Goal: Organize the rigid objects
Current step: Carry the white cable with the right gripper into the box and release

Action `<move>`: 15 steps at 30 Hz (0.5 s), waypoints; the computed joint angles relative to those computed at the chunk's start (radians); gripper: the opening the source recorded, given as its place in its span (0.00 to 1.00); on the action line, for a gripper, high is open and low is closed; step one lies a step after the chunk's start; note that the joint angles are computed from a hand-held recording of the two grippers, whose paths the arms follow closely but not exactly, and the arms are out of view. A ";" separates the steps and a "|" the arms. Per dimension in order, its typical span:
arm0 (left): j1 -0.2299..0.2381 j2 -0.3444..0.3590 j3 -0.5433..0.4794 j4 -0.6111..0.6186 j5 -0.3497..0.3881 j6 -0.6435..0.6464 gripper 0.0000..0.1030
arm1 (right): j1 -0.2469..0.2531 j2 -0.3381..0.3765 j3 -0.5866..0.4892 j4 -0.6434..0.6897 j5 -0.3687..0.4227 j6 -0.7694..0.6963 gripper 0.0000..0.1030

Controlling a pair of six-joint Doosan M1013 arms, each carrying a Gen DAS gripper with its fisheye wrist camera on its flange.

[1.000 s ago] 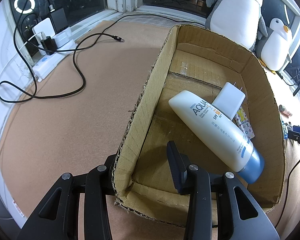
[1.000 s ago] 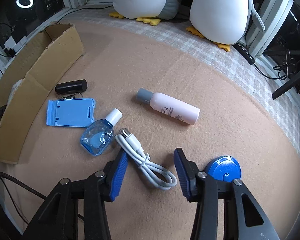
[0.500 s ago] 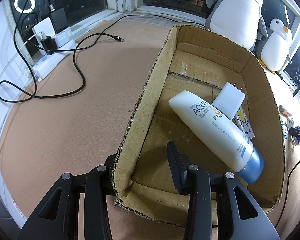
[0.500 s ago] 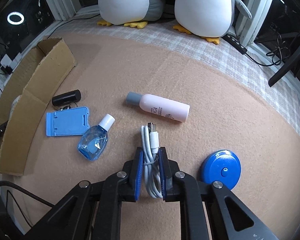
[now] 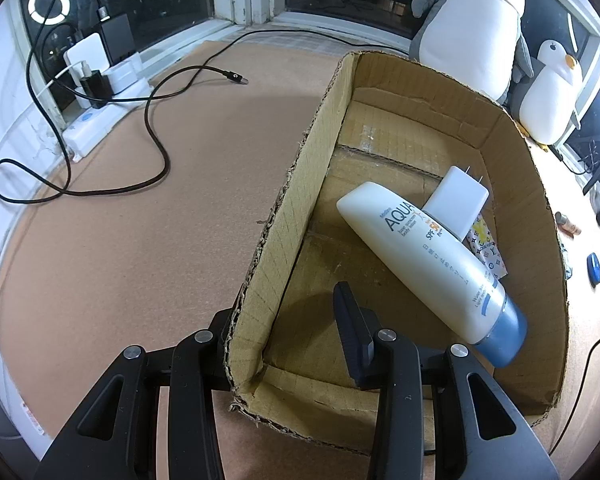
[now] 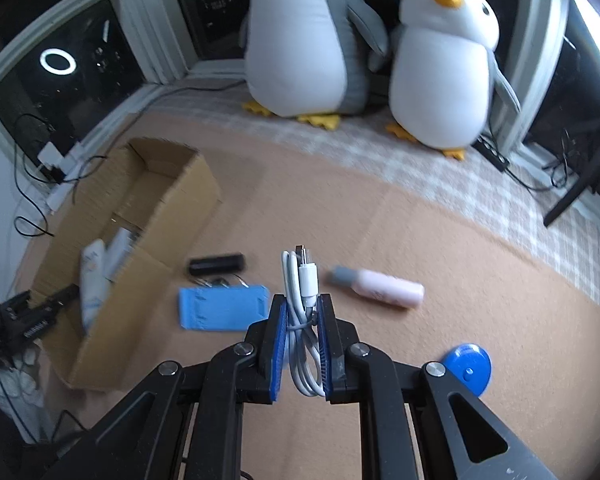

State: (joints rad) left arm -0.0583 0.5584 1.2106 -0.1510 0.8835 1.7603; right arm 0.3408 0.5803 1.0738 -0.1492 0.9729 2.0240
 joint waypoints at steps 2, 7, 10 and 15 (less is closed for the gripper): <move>0.000 0.000 0.000 -0.002 0.000 0.001 0.37 | 0.005 0.009 -0.026 0.017 -0.010 -0.014 0.13; 0.002 0.002 -0.003 -0.012 0.001 0.007 0.37 | 0.018 0.053 -0.117 0.066 -0.010 -0.056 0.13; 0.002 0.002 -0.003 -0.014 0.001 0.008 0.37 | 0.027 0.086 -0.174 0.090 -0.002 -0.081 0.13; 0.002 0.002 -0.003 -0.016 0.001 0.010 0.37 | 0.040 0.144 -0.272 0.119 0.025 -0.100 0.13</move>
State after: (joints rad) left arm -0.0565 0.5609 1.2075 -0.1668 0.8845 1.7707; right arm 0.3810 0.7245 0.8018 -0.0301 0.9978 1.9241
